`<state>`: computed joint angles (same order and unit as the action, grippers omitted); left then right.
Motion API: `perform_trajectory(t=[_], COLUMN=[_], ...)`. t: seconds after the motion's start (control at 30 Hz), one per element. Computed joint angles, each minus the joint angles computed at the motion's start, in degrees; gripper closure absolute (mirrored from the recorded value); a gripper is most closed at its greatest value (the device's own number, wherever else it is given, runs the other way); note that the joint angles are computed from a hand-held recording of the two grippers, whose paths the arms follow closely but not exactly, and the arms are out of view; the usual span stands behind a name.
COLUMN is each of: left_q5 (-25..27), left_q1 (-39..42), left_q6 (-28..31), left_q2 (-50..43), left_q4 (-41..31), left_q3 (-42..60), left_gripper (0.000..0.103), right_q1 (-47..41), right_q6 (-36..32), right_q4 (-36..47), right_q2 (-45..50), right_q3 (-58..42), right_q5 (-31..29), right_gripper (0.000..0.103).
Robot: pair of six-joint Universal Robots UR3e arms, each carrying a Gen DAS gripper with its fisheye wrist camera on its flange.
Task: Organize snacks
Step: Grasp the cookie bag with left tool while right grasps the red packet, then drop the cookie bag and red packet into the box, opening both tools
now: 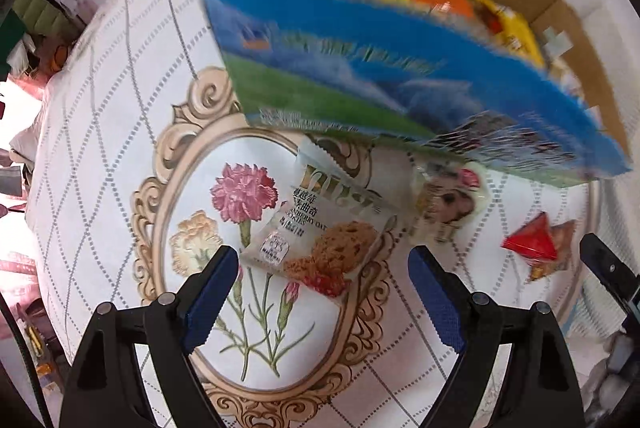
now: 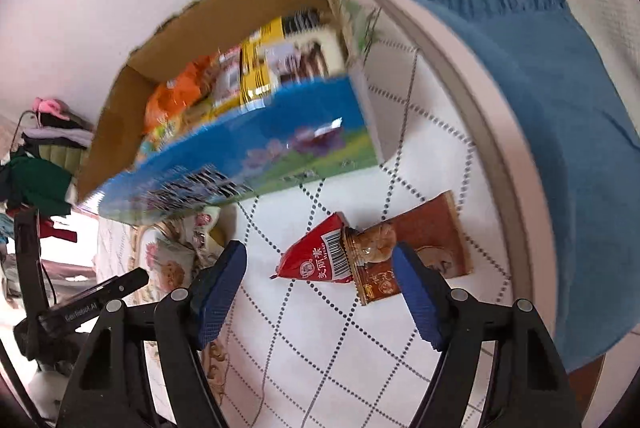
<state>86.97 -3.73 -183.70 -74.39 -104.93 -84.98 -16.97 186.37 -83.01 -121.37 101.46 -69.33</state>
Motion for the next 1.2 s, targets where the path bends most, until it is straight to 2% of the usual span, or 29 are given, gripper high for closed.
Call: perform_trajectory(t=[0.13, 0.2, 0.27, 0.33, 0.37, 0.4, 0.47, 0.63, 0.77, 0.87, 0.93, 1.07, 1.13, 1.2], left_q5=[1.71, 4.49, 5.97, 6.05, 6.23, 5.8, 5.35, 1.73, -3.03, -7.49, -9.96, -14.2, -14.48, -12.8], left_q1=[-2.25, -4.92, -6.31, -6.21, -6.35, -6.29, -6.22, -4.52, -1.29, 1.73, 2.16, 0.62, -0.82, -3.4], left_q6=[-0.21, 0.73, 2.21, 2.42, 2.39, 2.66, 2.07, 1.46, 2.78, 4.97, 5.46, 5.14, 4.52, 3.19], left_q2=[-3.89, -6.41, -6.36, -3.81, -3.13, -2.34, -0.93, 5.94, 12.38, 14.32, 12.09, -1.75, -10.93, -20.54], left_q4=[3.46, 5.82, 9.91, 13.35, 13.61, 13.04, 11.62, 5.76, -2.61, -10.09, -13.55, -18.16, -18.45, -16.32], left_q3=[-2.92, -4.51, -8.0, -11.39, -11.74, -11.57, -11.01, -11.56, -10.26, -4.0, 3.56, 27.5, 39.5, 51.5], left_gripper=[0.016, 0.016, 0.016, 0.03, 0.041, 0.051, 0.055, 0.056, 0.056, 0.056, 0.056, 0.056, 0.056, 0.055], right_q1=[5.89, 9.16, 12.04, 15.24, 16.34, 17.0, 18.71, 20.9, 21.33, 21.22, 20.55, 18.24, 13.98, 13.0], right_q6=[4.25, 6.22, 7.38, 8.42, 8.61, 8.79, 8.87, 10.42, 11.09, 11.27, 11.2, 9.92, 5.79, 4.63], right_q4=[-8.8, -12.38, -15.4, -17.97, -18.81, -19.61, -20.59, -21.33, -19.3, -16.58, -14.61, -11.37, -7.54, -7.18], right_q2=[4.79, 7.77, 10.67, 13.88, 14.86, 15.01, 15.08, 11.89, 7.34, 4.31, 3.06, 5.98, 9.3, 13.7], right_q3=[4.57, 5.41, 5.78, 5.33, 5.21, 5.5, 5.55, 7.32, 7.42, 5.48, 2.97, -7.55, -15.09, -21.61], right_q5=[-1.26, -3.0, -4.61, -7.56, -8.47, -8.92, -10.32, -9.33, -6.74, -4.44, -2.71, 0.2, 2.6, 2.25], right_gripper=[0.025, 0.026, 0.034, 0.047, 0.052, 0.054, 0.057, 0.059, 0.059, 0.059, 0.059, 0.059, 0.059, 0.059])
